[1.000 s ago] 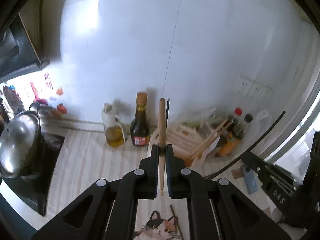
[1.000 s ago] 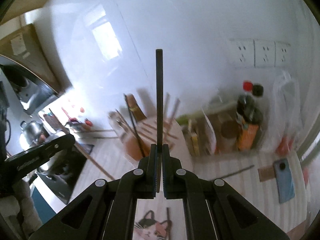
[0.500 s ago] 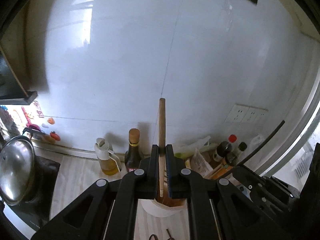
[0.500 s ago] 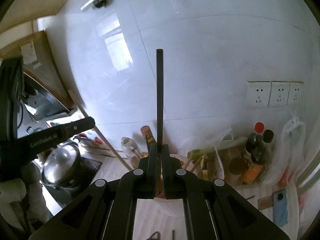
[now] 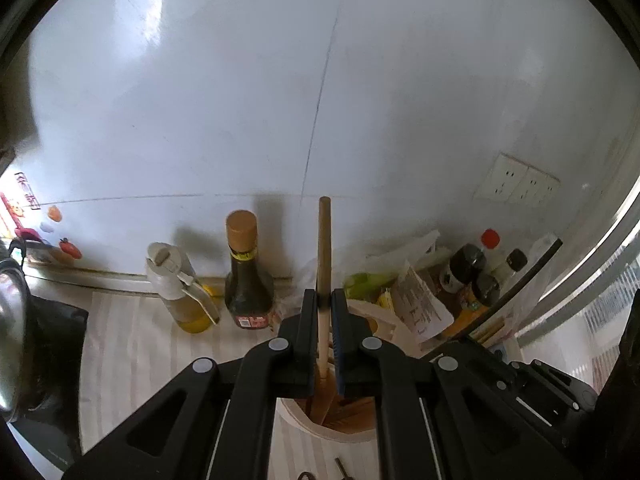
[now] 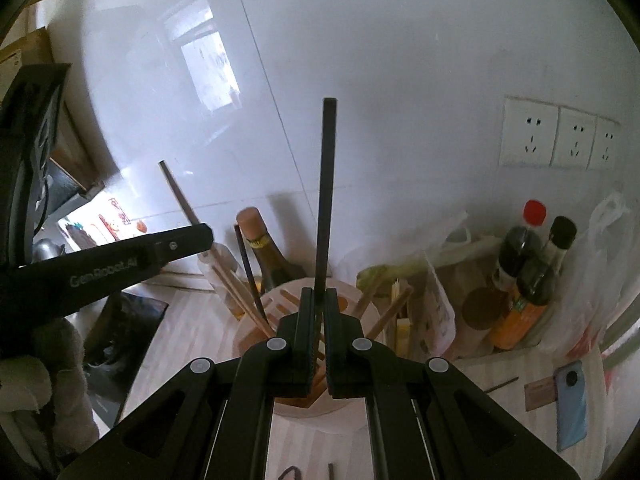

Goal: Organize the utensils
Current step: 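Lower the chopsticks into the holder and open both tools, then move both open tools back down to the remaining chopsticks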

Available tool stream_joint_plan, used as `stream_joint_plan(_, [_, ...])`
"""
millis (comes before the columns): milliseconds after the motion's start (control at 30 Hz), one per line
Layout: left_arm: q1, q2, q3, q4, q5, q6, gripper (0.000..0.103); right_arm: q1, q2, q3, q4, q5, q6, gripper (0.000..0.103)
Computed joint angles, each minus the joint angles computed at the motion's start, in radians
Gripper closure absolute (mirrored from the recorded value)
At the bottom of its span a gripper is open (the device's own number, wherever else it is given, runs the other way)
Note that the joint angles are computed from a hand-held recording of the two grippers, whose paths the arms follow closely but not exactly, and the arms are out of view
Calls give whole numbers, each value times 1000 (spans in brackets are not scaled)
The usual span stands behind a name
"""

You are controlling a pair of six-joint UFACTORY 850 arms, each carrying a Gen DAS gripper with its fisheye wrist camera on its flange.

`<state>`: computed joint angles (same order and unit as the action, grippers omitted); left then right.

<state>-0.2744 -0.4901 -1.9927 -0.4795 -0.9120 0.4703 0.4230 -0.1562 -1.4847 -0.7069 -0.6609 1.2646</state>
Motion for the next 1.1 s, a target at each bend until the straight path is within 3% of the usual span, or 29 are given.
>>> stream_joint_plan(200, [13,-33,-55,-38,-75,-14,96,-29,-20,-5,128,30,-94,98])
stream_joint_plan(267, [16,-18,-46,-40,-55,-7,94,-37,-18,-2,162,39,-109,98])
stream_joint_plan(333, [20,0,-40,-23,-35,-15,80,-44,-11,1,192,49,-110,92])
stream_joint_plan(400, [29,21,-22,-14,-8,-30,27,-48,12,19,193,66,-83,75])
stream_joint_plan(433, [33,37,-1,-12,16,-32,20,-47,22,26,185,69,-68,73])
stream_joint_plan(533, [44,73,47,21,58,-53,18,-34,57,48,139,62,-13,68])
stream_joint_plan(633, [55,126,134,45,112,-56,0,-11,96,74,74,28,54,48])
stream_joint_plan(667, [56,145,167,51,136,-53,0,2,113,87,39,5,89,39])
stream_joint_plan(733, [52,189,244,107,178,-81,0,17,142,113,8,-20,127,32])
stream_joint_plan(867, [50,244,360,142,184,-97,0,52,208,194,-60,-87,221,12])
stream_joint_plan(1100, [-5,320,574,287,219,-180,0,76,311,377,-56,-173,316,6])
